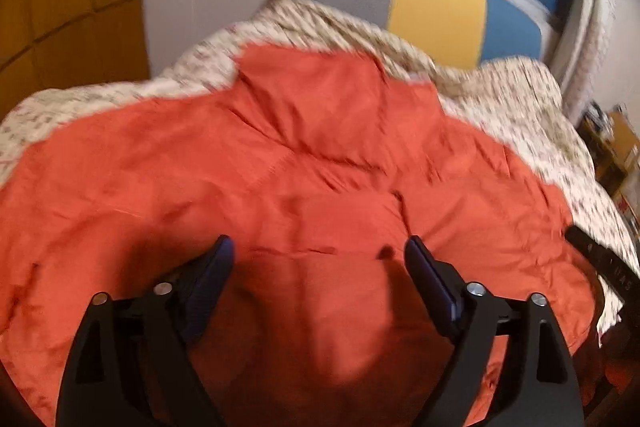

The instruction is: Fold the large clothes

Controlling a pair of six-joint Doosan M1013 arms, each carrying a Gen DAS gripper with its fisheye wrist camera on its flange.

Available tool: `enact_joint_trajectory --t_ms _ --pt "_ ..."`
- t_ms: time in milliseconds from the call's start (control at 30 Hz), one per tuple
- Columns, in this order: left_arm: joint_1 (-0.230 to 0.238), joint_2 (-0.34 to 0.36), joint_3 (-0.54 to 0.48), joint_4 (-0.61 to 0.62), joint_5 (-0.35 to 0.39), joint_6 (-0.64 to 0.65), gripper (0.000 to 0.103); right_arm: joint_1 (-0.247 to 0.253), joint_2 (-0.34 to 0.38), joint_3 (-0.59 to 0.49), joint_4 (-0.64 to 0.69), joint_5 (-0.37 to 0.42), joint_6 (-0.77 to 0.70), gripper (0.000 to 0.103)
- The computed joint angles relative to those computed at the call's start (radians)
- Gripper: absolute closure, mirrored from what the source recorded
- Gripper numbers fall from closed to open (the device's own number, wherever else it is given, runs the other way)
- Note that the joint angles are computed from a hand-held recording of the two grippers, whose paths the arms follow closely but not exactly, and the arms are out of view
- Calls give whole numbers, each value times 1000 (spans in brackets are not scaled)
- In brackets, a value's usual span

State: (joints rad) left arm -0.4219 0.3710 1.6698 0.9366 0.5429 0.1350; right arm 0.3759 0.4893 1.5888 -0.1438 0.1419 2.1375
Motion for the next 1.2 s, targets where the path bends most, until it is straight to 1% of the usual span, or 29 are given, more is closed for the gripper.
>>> enact_joint_trajectory --t_ms 33,67,100,133,167,200,233,267,300,333,367,400,467,500,533,567,600,667,700,733,767,800,833,933,1000,1067,1200 --pt "-2 -4 8 48 20 -59 10 1 8 -15 46 36 -50 54" --pt "-2 -6 11 66 63 -105 10 4 19 -36 51 83 -68 54" --pt "4 -1 6 32 97 -100 10 9 26 -50 17 116 -48 54" --pt "19 8 -2 -51 111 -57 10 16 36 -68 -38 152 -15 54" --pt "36 10 2 -110 77 -26 7 25 47 -84 -112 183 38 54" --pt "54 10 6 -159 27 -1 5 31 55 -96 -168 209 77 54" --pt "55 14 2 -162 30 10 4 38 61 -106 -214 228 110 54" --pt "50 27 -18 -178 67 53 3 43 64 -110 -258 243 140 54" --pt "42 39 -39 -183 110 87 3 46 66 -111 -279 246 156 54" --pt "40 45 -48 -187 128 102 3 45 65 -108 -284 244 161 53" --pt "41 42 -44 -187 123 99 3 44 63 -105 -283 239 164 53" --pt "45 37 -36 -185 107 89 3 45 56 -93 -314 224 200 53" --pt "48 22 -13 -163 78 48 3 51 38 -62 -452 191 339 47" --pt "45 12 1 -148 68 23 3 58 25 -43 -556 178 437 47" --pt "44 3 15 -131 55 -7 3 63 13 -26 -617 163 485 47" --pt "44 -15 37 -106 30 -56 3 65 4 -14 -625 143 482 47" --pt "42 -22 46 -95 20 -84 3 69 -12 9 -640 103 468 47" --pt "43 -55 84 -67 -12 -165 3 82 -25 24 -682 90 462 47" --pt "43 -71 100 -60 -20 -195 3 89 -25 23 -696 105 461 47" --pt "41 -84 111 -60 -19 -214 3 96 -17 10 -669 138 420 47" --pt "39 -95 122 -56 -17 -226 3 102 -2 -12 -590 187 327 47" --pt "39 -110 136 -45 -16 -240 3 104 12 -31 -536 220 262 47" --pt "38 -121 147 -32 -16 -249 3 108 19 -41 -534 244 250 47" --pt "29 -166 193 62 46 -313 3 126 37 -56 -625 293 299 47" --pt "33 -190 218 80 75 -338 3 127 43 -59 -642 298 308 47" --pt "44 -221 255 90 95 -397 3 124 41 -53 -636 290 308 46" --pt "87 -287 328 37 96 -492 3 122 41 -51 -625 285 312 43"
